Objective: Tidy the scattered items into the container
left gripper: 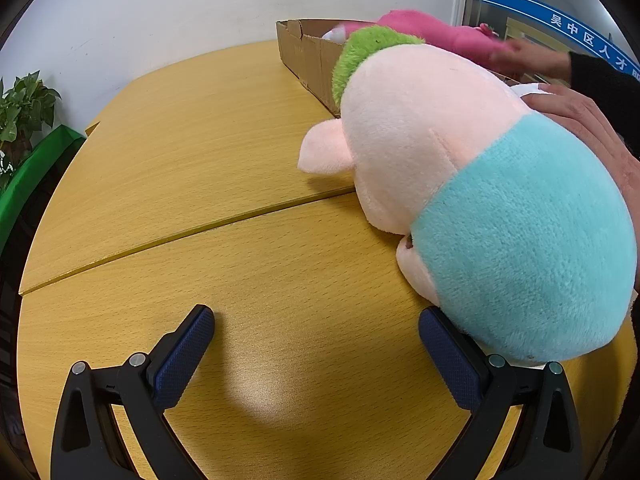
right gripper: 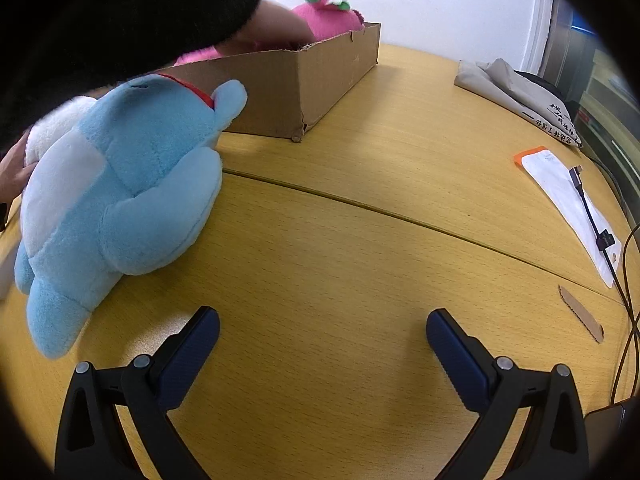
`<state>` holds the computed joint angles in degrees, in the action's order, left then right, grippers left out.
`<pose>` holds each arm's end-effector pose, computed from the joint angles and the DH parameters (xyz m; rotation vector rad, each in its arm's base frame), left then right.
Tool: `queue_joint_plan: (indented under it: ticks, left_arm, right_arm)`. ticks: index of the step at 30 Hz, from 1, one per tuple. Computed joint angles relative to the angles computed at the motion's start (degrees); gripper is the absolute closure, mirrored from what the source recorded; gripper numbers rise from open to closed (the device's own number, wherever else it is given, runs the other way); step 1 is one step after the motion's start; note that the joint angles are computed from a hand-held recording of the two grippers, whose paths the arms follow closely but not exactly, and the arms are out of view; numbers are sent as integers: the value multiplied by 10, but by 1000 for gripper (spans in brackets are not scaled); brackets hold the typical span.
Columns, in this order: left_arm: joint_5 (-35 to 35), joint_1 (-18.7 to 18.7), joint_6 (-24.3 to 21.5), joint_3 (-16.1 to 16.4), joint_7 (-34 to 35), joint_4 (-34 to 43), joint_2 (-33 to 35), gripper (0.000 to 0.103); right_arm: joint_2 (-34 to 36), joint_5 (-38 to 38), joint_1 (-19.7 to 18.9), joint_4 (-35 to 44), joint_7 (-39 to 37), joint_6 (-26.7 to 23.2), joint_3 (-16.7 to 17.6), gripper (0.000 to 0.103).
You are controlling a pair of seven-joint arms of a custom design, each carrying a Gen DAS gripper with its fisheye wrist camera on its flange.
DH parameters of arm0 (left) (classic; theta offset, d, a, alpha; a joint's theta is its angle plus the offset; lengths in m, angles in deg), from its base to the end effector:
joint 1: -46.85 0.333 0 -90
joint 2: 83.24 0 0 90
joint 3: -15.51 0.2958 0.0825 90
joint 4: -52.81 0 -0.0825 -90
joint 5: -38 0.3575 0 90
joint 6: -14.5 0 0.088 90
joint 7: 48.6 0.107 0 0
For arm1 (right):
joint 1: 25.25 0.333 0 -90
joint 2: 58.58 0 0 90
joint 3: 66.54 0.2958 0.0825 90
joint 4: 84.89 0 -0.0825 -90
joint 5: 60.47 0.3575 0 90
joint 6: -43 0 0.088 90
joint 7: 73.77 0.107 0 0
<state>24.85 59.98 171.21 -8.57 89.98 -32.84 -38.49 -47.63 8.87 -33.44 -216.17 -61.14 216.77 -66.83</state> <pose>0.7184 -0.0599 0.2904 -1.2112 2.4760 -0.8212 0.4975 -0.1459 0.3005 -1.8845 1.8340 -0.5969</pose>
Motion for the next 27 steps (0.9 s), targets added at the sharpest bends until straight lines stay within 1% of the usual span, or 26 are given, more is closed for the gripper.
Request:
queue_joint_plan:
  ticks: [27]
  left_arm:
    - [-1, 2, 2, -2, -1, -9, -7, 0]
  right_arm:
    - [-1, 3, 1, -1, -2, 1, 0, 0]
